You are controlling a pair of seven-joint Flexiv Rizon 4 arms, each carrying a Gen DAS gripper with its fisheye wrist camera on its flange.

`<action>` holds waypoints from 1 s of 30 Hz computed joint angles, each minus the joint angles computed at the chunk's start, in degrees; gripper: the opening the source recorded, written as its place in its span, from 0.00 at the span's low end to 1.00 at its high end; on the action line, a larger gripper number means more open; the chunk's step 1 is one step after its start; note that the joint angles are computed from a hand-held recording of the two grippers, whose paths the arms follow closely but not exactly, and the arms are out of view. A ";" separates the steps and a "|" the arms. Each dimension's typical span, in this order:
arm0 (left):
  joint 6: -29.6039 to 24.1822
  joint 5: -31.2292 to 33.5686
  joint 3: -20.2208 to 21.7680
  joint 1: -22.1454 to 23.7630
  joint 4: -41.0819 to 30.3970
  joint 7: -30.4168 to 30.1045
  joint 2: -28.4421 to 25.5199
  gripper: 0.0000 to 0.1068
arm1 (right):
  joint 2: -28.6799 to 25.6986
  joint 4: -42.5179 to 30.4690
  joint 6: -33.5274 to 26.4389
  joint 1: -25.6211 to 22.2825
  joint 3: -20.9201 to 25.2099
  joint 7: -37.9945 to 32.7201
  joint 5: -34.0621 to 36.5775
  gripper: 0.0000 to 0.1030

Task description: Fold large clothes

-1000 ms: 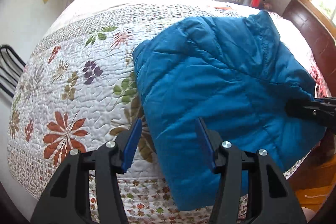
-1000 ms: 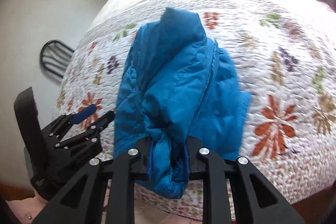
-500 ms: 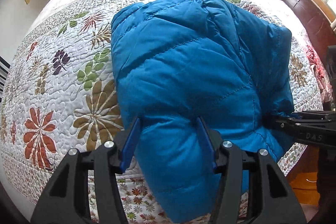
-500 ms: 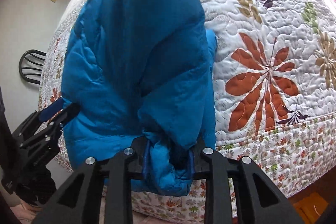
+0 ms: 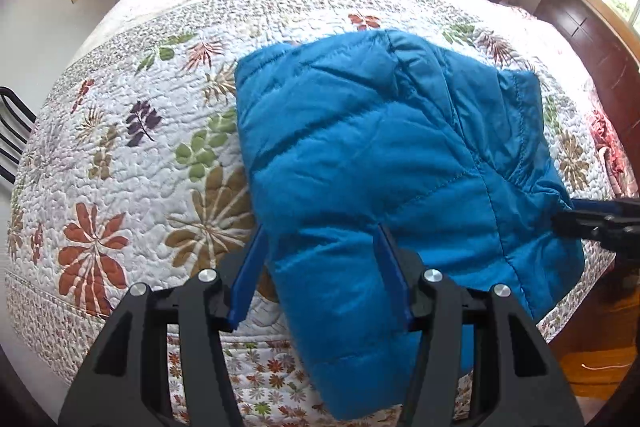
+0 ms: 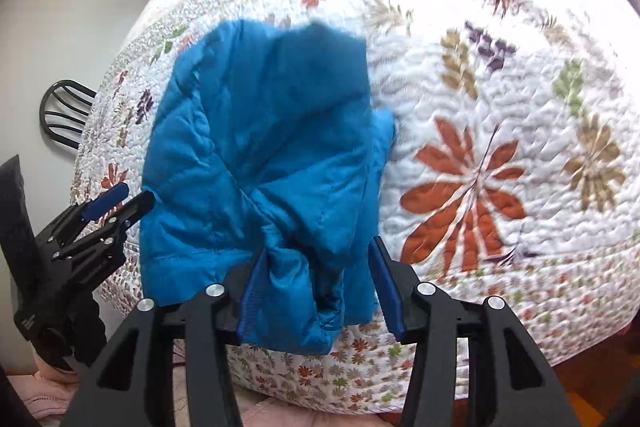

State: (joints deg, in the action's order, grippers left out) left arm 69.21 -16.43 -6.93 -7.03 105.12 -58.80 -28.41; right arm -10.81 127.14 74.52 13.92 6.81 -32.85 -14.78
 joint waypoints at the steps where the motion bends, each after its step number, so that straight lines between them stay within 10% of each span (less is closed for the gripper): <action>1: 0.34 0.47 0.49 -0.35 -0.50 -0.47 -0.16 0.51 | 0.98 0.08 -1.69 1.17 -1.98 2.71 -4.40 0.48; 6: -0.92 3.20 2.65 -2.15 -3.60 -3.56 -1.42 0.52 | 0.50 -4.03 -8.37 0.74 -3.34 5.27 -13.97 0.40; 30: -7.37 6.44 3.18 -2.66 -11.12 -8.05 -6.25 0.56 | -11.58 -14.52 -10.71 -0.31 -1.55 -7.07 -1.15 0.33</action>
State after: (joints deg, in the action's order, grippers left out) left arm 61.83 -10.00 -3.75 -9.68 94.00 -66.85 -34.66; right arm -22.38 112.62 63.81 13.61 5.26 -39.92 -15.93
